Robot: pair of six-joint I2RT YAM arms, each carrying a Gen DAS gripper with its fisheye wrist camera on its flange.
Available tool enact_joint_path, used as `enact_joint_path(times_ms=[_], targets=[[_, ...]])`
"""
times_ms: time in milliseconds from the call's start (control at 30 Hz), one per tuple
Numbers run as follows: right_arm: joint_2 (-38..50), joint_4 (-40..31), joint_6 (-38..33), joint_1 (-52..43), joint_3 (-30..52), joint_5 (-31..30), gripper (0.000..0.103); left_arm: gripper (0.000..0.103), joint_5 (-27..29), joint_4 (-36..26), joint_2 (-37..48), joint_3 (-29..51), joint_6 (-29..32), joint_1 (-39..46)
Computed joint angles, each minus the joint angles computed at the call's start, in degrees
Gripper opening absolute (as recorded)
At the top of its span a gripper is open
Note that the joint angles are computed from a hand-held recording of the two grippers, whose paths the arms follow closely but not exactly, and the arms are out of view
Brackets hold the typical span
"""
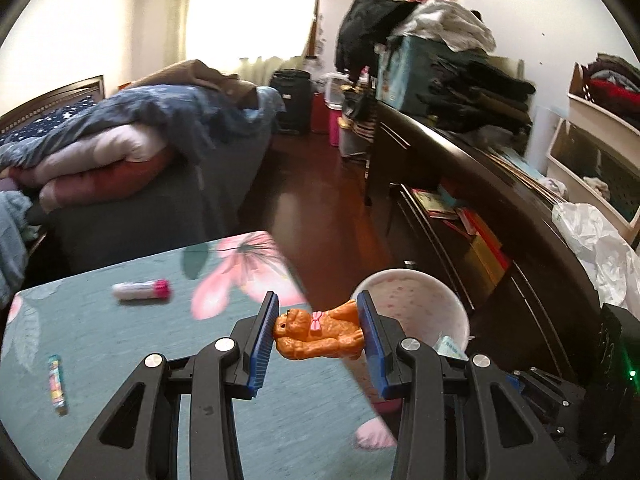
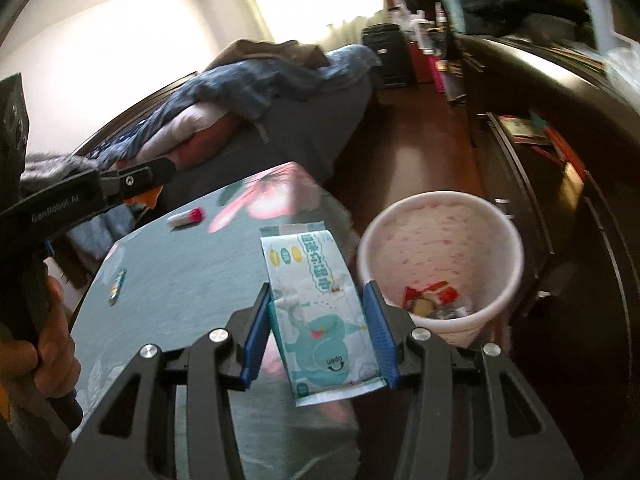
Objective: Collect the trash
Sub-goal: 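Carry the toy figure and wet-wipe pack over the wastebasket with both tools, then open both tools to drop the figure and wipes into the basket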
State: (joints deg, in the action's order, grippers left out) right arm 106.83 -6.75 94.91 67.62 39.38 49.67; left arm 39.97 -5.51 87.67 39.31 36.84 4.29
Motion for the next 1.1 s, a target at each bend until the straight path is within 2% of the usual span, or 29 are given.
enact_joint_path(times_ms=[267, 400, 567, 833, 867, 933, 967, 1000, 1100], targets=[[-0.72, -2.26, 7.90, -1.52, -6.34, 0.69, 0.047, 0.041, -5.98, 8.51, 4.70, -0.36, -7.08, -10.89], [0.02, 3.91, 4.46, -5.44, -9.53, -0.12, 0.047, 0.041, -8.33, 11.58, 8.04, 0.59, -9.61, -15.43], [1.69, 9.34, -0.63, -11.07, -11.37, -0.99, 0.047, 0.041, -10.34, 12.64, 12.19, 3.36, -12.16, -20.48], [5.80, 21.97, -9.47, -20.97, -15.28, -4.01, 0.048, 0.042, -14.51, 15.98, 17.92, 8.04, -16.30, -27.29], [6.62, 23.27, -10.36, -22.08, -15.41, -4.54, 0.048, 0.046, -14.86, 16.28, 18.62, 8.56, -16.83, -27.75], [8.45, 27.29, -12.94, -24.66, -16.04, -5.64, 0.049, 0.061, -15.18, 17.01, 20.12, 9.59, -17.89, -28.54], [9.17, 28.58, -13.74, -25.43, -16.20, -5.95, 0.053, 0.076, -15.58, 17.98, 20.63, 9.63, -18.61, -28.76], [10.23, 29.52, -14.47, -26.35, -15.95, -6.31, 0.058, 0.081, -15.57, 19.37, 20.84, 9.26, -19.30, -28.76], [12.00, 29.55, -14.63, -26.85, -15.20, -6.49, 0.060, 0.081, -15.52, 20.21, 20.51, 8.93, -19.44, -28.52]])
